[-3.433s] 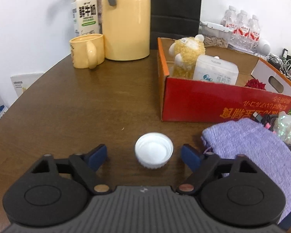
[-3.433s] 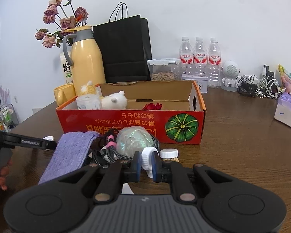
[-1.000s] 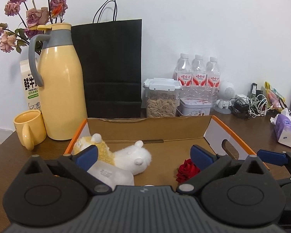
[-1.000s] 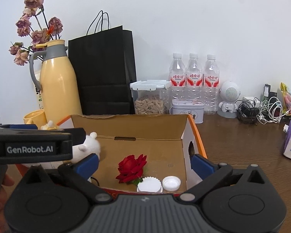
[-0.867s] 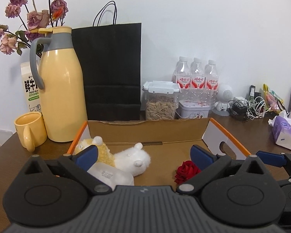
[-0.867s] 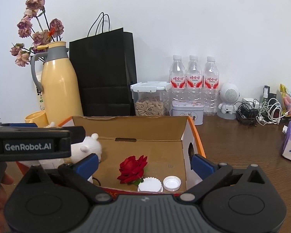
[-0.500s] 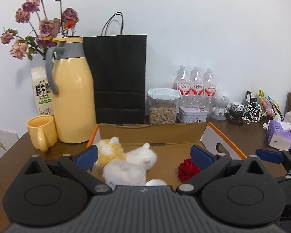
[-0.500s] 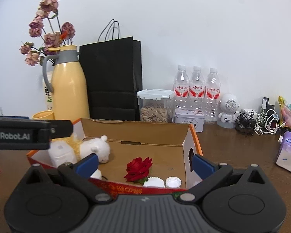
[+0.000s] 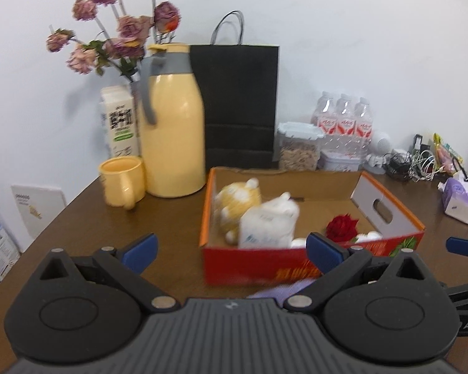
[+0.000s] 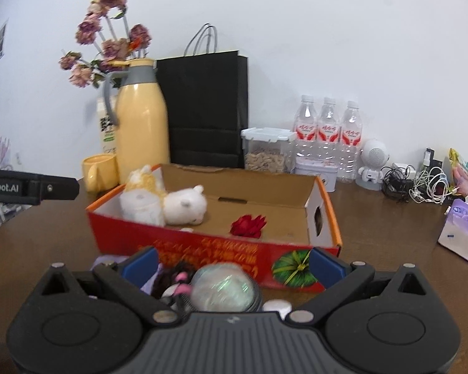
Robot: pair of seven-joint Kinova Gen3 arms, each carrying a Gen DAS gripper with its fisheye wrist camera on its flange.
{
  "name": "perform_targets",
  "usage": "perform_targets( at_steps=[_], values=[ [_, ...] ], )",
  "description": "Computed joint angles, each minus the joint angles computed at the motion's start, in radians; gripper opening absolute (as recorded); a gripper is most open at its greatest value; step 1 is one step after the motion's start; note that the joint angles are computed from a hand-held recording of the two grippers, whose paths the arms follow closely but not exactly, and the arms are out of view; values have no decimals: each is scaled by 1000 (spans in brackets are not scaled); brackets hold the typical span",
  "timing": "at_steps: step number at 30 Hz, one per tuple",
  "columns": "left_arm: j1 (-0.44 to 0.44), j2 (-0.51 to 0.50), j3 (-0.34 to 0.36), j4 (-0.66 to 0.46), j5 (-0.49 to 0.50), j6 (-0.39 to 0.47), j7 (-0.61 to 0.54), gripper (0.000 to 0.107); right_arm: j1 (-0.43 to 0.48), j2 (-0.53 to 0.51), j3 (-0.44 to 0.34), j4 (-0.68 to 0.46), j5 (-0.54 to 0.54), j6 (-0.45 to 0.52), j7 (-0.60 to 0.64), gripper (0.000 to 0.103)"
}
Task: Organize objects
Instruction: 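Withdraw both open grippers from the box toward the table, then grasp the purple cloth pouch with the right gripper and lift it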
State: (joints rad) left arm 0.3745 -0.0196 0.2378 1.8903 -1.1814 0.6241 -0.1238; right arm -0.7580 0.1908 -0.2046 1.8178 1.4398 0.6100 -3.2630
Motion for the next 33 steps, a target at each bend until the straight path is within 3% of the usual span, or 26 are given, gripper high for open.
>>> perform_targets(
  at_steps=[10,26,33],
  values=[
    [-83,-136,31,127,142,-1,-107,103,-71,27,-26,-33,-120,10,151,103],
    [-259,-246,64,245,338,-96,-257,103,-199,197,77,-247,-381,66,480,103],
    [-342,-264,104,260,403,-128,-310,103,-231,197,129,-240,-412,40,505,83]
  ],
)
